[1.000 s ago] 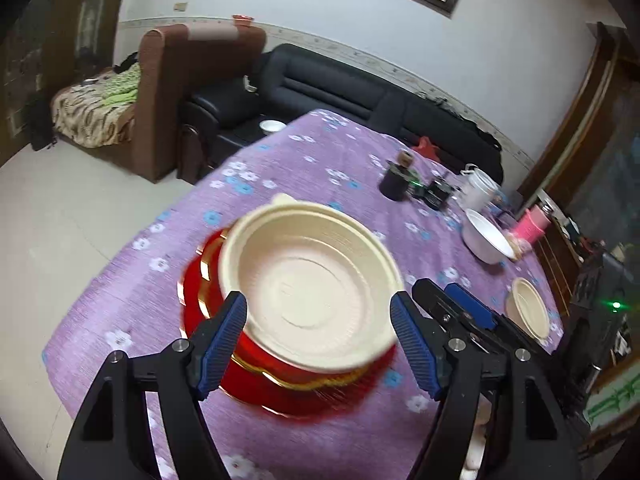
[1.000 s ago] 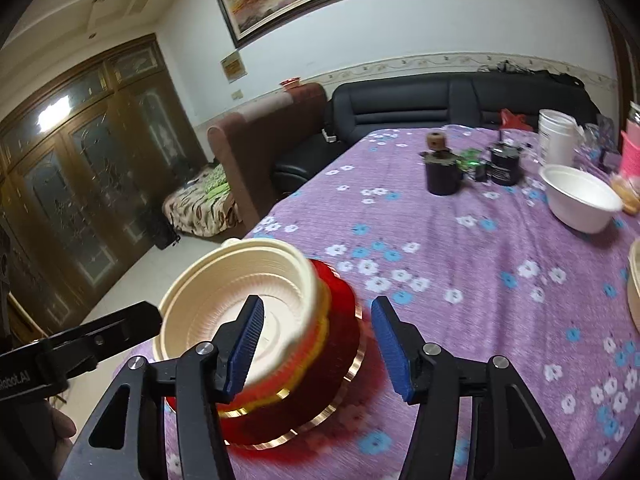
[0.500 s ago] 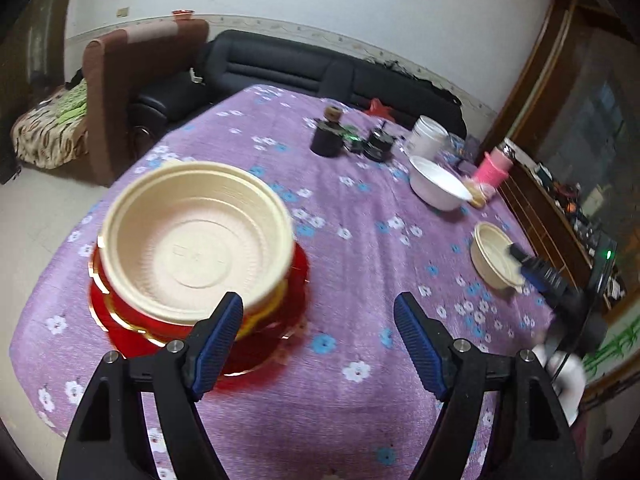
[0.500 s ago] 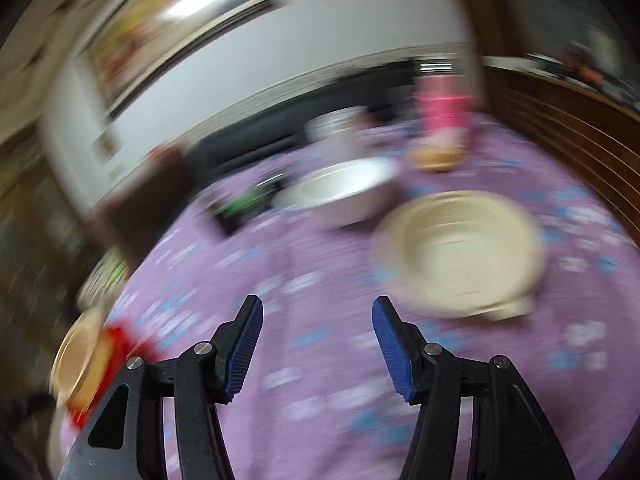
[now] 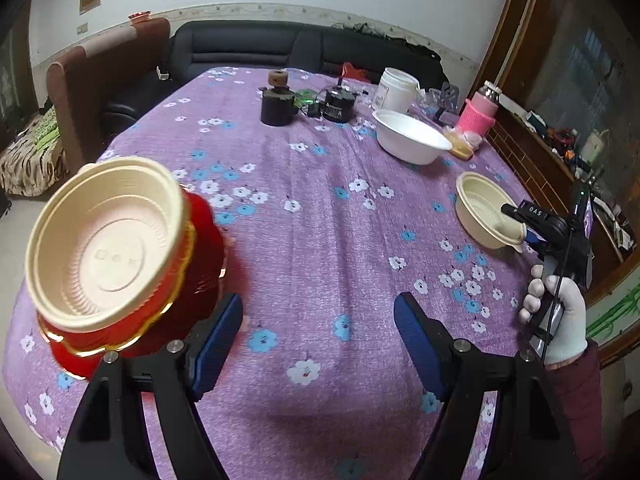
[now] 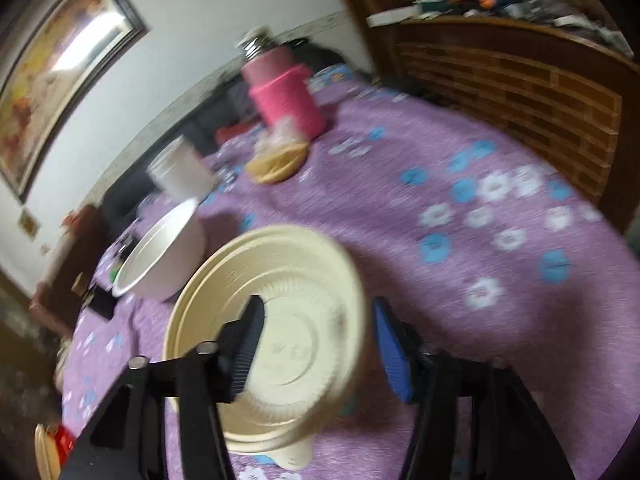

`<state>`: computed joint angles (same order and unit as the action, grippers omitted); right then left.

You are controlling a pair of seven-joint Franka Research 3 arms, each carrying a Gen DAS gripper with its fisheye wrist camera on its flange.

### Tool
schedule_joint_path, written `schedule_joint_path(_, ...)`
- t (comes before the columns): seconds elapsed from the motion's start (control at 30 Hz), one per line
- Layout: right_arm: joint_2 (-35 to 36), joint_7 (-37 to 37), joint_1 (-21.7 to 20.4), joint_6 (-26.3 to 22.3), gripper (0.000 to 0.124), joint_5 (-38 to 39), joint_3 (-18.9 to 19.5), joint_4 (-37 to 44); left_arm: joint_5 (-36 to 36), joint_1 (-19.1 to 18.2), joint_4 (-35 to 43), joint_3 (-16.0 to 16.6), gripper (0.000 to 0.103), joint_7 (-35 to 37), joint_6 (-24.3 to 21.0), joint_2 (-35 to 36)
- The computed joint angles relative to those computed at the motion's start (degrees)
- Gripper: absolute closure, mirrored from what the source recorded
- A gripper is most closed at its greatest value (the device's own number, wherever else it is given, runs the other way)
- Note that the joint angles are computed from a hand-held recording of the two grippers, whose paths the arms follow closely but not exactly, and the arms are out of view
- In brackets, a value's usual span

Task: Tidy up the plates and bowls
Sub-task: 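Reach to the smaller beige bowl and grasp its rim with the right tool, then carry the smaller beige bowl onto the stack and open the right tool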

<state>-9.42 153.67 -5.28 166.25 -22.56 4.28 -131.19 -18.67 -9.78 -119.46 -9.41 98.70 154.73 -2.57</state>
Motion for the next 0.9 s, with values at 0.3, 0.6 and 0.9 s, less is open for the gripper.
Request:
schedule_joint_path(0.3, 2.25, -37.14, 12.15, 0.76, 0.093, 29.78, -4.87, 1.22, 2.09, -0.53, 10.99, -3.32, 0.026, -4.28, -5.6, 9.92)
schedule_joint_path(0.6, 3.04, -48.59, 14.07, -0.15, 0.093, 42.39, -4.66, 2.08, 16.08, -4.15, 37.77, -4.63, 0.026, -13.77, -12.7, 29.74)
schedule_joint_path(0.9, 4.38, -53.62, 13.95, -2.24, 0.093, 48.16, -4.76, 3.51, 21.26, -9.37, 67.85, -4.26, 0.027, -16.66, -29.53, 49.32)
